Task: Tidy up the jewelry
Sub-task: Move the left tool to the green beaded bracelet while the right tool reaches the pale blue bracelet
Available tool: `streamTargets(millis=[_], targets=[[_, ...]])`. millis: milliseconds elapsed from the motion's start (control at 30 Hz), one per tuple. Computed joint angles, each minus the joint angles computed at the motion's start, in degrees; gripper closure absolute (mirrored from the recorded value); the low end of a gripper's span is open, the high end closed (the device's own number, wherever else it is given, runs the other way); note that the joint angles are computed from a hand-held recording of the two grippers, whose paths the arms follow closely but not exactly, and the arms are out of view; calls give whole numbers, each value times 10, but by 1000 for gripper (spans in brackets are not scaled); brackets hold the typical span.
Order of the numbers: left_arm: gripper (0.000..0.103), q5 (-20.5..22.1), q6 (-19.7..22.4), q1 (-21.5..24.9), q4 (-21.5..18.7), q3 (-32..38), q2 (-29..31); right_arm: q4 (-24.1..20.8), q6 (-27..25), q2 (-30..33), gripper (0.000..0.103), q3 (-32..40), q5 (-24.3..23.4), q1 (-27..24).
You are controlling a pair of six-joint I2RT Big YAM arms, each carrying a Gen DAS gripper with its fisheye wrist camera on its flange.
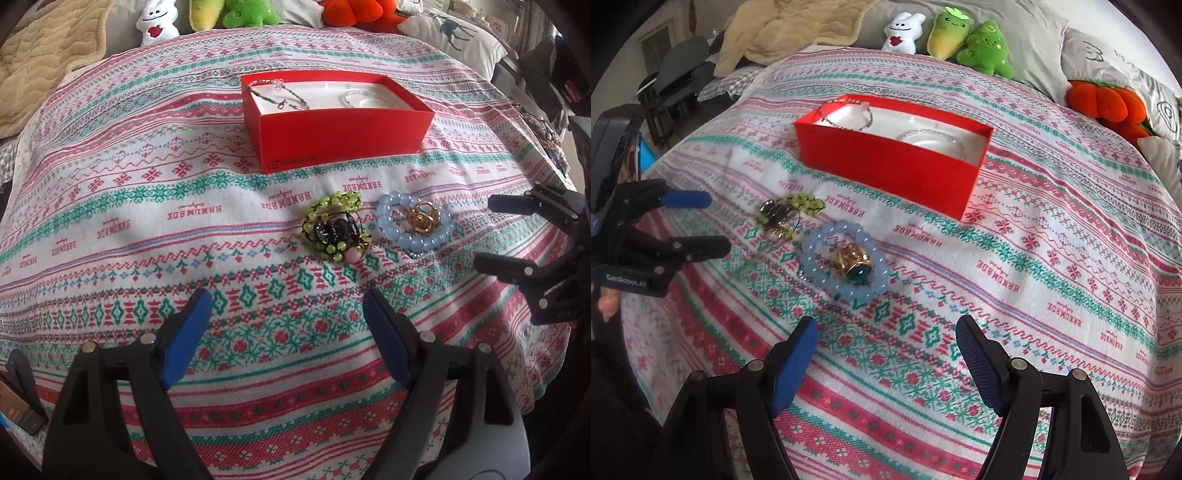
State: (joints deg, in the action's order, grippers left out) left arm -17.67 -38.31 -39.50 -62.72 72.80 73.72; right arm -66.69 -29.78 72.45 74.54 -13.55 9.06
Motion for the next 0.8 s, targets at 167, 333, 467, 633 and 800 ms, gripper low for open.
streamTargets(millis=[167, 333, 467, 633, 800], targets=[[21, 13, 24, 2, 36, -3, 2, -2, -4, 1, 25, -7, 1, 10], [33, 32, 40, 8, 59, 4, 7, -9, -6, 5, 25, -2, -11, 14], [43, 36, 42, 25, 56, 20, 14, -14, 7, 16, 25, 20, -30, 11], [48, 41, 60, 54, 46, 41, 31, -16, 39, 42, 25, 56, -45, 4], [56, 64, 77, 78, 39, 48, 51, -15, 70, 80, 30, 89, -32, 1]])
